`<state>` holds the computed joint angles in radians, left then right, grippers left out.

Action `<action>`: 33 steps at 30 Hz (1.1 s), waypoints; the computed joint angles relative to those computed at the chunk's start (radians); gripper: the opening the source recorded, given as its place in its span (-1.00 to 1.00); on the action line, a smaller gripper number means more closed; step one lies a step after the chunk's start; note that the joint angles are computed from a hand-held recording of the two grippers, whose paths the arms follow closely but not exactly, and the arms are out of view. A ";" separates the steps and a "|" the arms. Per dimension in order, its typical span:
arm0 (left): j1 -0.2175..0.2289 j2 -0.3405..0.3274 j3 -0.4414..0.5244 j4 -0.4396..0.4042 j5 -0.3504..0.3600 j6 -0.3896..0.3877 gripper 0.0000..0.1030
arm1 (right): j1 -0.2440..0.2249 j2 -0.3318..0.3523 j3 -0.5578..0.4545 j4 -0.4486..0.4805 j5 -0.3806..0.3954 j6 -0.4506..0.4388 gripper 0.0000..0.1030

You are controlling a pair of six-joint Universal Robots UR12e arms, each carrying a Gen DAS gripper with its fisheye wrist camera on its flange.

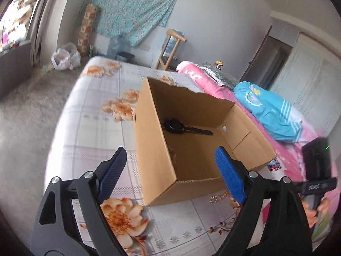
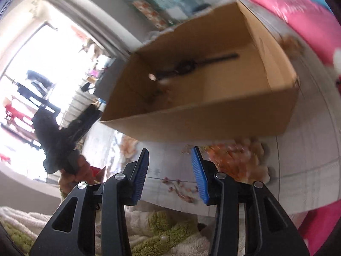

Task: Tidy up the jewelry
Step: 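Withdraw both tools from the box back over the table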

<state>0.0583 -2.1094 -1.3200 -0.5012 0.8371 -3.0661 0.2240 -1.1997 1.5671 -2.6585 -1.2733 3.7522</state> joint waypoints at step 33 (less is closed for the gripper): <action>-0.002 0.073 -0.129 0.077 -0.038 0.013 0.65 | 0.041 -0.023 -0.006 0.132 -0.386 -0.061 -0.17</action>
